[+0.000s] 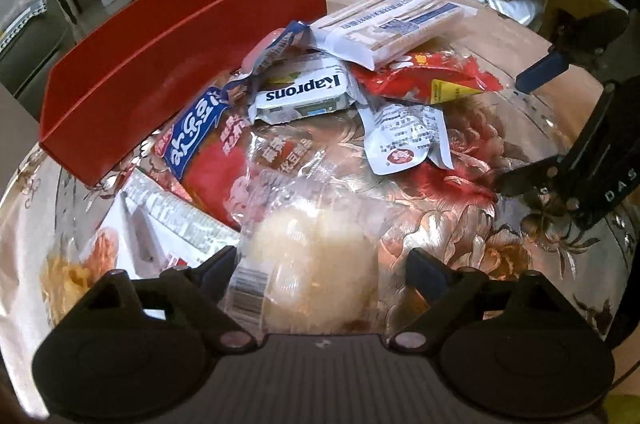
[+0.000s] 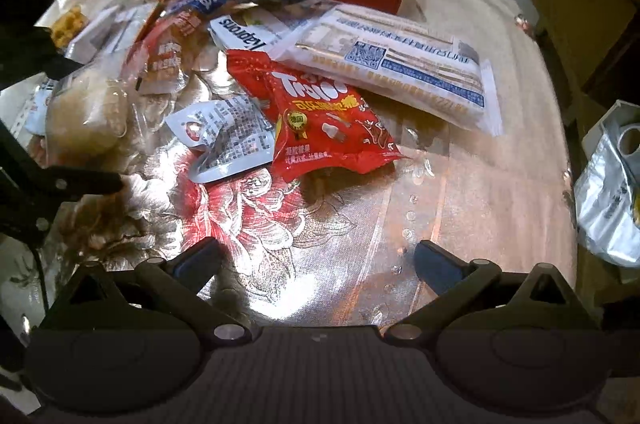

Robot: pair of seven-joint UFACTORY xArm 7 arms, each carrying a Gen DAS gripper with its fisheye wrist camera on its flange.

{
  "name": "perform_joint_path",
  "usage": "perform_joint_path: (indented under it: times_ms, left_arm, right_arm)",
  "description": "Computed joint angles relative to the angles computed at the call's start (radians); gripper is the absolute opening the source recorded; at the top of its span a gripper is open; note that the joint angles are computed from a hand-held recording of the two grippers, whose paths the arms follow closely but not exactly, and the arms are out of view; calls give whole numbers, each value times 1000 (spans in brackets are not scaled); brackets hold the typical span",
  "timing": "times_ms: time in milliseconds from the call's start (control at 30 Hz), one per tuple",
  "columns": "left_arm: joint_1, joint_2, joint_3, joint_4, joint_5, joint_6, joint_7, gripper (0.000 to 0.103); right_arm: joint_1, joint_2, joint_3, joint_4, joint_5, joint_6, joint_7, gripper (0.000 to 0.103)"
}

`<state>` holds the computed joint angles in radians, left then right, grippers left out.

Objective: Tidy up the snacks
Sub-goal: 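Grasp the wrapped white bun with the left gripper while the right grasps the white-blue bread packet, then lift the bun and bread packet and carry both over the red tray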

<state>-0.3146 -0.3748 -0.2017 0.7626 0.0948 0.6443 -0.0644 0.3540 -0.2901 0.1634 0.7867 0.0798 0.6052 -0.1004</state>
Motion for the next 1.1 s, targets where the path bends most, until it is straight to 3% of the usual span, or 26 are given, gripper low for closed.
perform_joint_path:
  times_ms: [100, 167, 200, 233, 367, 467, 567, 700, 767, 833, 1000, 1100]
  left_arm:
    - [3, 5, -5, 14, -4, 17, -27, 79]
    - [14, 10, -16, 27, 10, 24, -64, 63]
    - [16, 6, -17, 32, 12, 35, -80, 55]
    - [13, 3, -10, 36, -2, 44, -88, 53]
    - [13, 6, 4, 48, -37, 53, -129, 52]
    - [3, 1, 20, 52, -72, 47, -123, 52]
    - [-6, -1, 39, 60, -118, 42, -107, 51]
    - [-22, 9, 72, 76, -198, 39, -58, 51]
    - [-29, 11, 88, 81, -244, 41, -25, 51]
    - [-33, 20, 100, 86, -289, 43, 2, 51]
    - [-22, 39, 111, 100, -359, 68, 32, 51]
    - [-10, 40, 101, 101, -362, 76, 25, 51]
  right_arm:
    - [14, 5, -22, 19, 20, 43, -76, 103]
    - [10, 11, -22, 46, 5, 81, -123, 95]
    - [-4, -5, -16, 42, -16, 72, -114, 85]
    - [-18, -22, -11, 39, -38, 60, -100, 84]
    - [-33, -26, -29, 76, -51, 24, -144, 85]
    - [-32, 44, -42, 159, -96, -11, -310, 89]
    - [-43, 175, -39, 305, -155, 24, -483, 90]
    - [-54, 372, -29, 587, -119, 233, -716, 92]
    - [-51, 469, -18, 715, -129, 329, -764, 94]
    - [-45, 565, -7, 838, -114, 439, -817, 103]
    - [-51, 774, -9, 1127, -17, 717, -794, 103]
    - [-75, 737, -14, 1056, 39, 670, -755, 103]
